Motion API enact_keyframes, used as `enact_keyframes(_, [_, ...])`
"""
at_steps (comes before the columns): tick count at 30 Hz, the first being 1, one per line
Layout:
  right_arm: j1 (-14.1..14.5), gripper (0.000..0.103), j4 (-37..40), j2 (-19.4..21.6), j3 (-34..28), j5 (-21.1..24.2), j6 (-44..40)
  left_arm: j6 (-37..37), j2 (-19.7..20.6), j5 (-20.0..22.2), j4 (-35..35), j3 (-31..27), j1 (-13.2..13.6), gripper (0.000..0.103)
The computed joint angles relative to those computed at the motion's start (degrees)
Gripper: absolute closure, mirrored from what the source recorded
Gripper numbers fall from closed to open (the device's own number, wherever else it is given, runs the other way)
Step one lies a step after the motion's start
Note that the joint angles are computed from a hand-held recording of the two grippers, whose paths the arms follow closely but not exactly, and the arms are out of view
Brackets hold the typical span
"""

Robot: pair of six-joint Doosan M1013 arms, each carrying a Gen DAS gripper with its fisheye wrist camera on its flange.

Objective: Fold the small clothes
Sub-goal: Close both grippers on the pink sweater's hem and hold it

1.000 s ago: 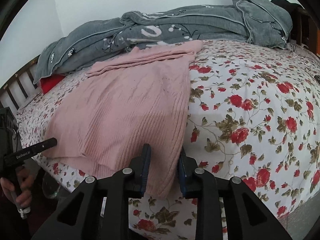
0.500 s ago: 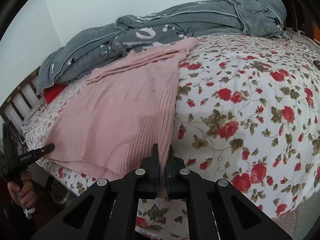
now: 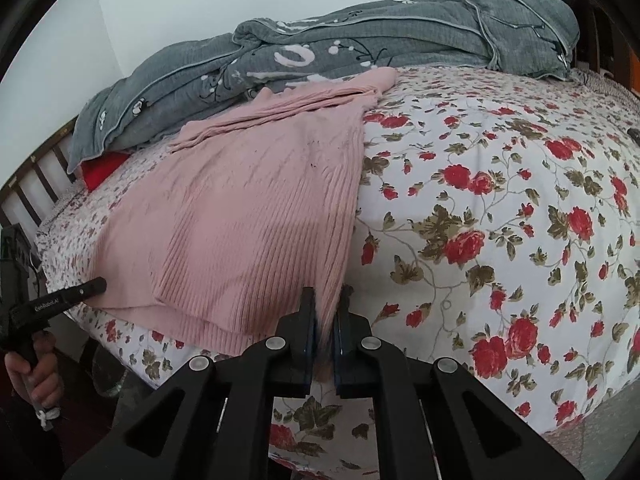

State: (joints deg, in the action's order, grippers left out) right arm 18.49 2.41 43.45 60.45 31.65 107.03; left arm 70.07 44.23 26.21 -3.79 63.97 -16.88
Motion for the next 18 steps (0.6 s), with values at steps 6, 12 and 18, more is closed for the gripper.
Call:
enact_keyframes(6, [0.3,0.091,-0.73,0.21,-0.33,0.27,0.38,1.33,0.06,-0.37,-0.03,-0.11,-0.41,0.078])
enact_keyframes(12, [0.3,0.092,-0.56,0.39,0.2,-0.97,1.74,-3.16,0.05,-1.71,6.16,0.25,-1.14,0.076])
enact_keyframes(18, [1.15,0.092,-6.5,0.34,0.55,-1.57,6.21,-8.07,-0.25,-2.78,11.81,1.13,-1.7,0.077])
